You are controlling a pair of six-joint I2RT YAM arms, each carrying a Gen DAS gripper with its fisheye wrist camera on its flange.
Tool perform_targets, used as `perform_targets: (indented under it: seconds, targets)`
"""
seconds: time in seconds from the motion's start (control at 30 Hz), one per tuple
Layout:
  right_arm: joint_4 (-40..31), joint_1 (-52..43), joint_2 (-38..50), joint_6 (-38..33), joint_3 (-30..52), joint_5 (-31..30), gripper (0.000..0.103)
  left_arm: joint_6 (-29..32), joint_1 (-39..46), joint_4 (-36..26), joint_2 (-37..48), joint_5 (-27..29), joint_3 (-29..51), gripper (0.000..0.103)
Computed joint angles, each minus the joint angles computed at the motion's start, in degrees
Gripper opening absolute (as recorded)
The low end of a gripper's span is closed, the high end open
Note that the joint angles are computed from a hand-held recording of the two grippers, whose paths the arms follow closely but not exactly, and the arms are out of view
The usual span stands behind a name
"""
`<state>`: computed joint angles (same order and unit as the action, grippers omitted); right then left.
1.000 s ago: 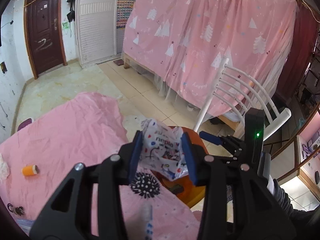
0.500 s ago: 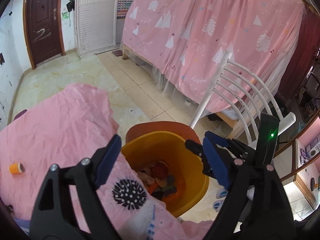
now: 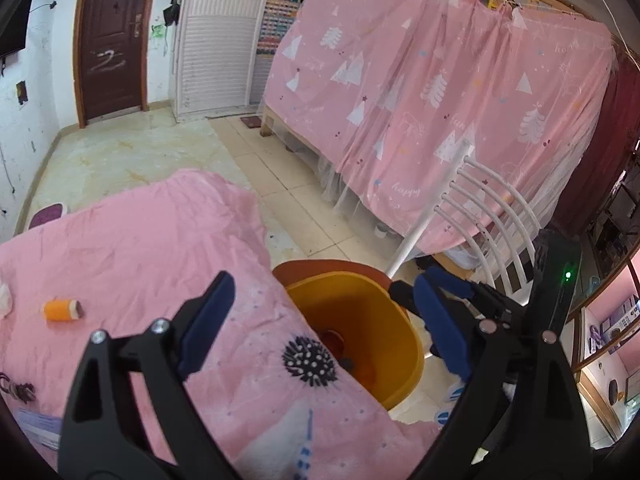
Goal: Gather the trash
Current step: 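Move both grippers back over the bed, then grasp the black cable with the left gripper while the right gripper grasps the purple box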
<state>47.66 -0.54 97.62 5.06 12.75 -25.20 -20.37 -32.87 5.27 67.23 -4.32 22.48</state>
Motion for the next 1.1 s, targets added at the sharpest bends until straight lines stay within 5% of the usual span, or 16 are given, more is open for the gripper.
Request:
perform_targets:
  seconds: [0.33,0.57,0.73,0.9,1.1]
  targets:
    - [-7.0,19.7,-9.4,4.7,0.5,12.3,0.069,5.9,9.7,-16.0,-27.7,-4.6,-8.4,0.092]
    - [-9.9,33.7,-7.4,7.1,4.3,18.9,0.069,16.2,31.0,-28.9,-43.0,6.4,-10.9,0.096]
    - [-12.9,42.3,-4.7,7.1,8.4,22.5,0.069,25.2,51.0,-30.3,-41.9,16.9,-11.8,0.096]
    - [-16.2,49.5,-2.5,7.2,12.5,25.5,0.069,35.7,70.0,-26.1,-31.3,28.4,-12.0,0.096]
    - [-20.0,56.2,1.5,5.9,18.3,27.8,0.072,40.4,78.3,-19.5,-17.7,31.1,-10.5,0.096]
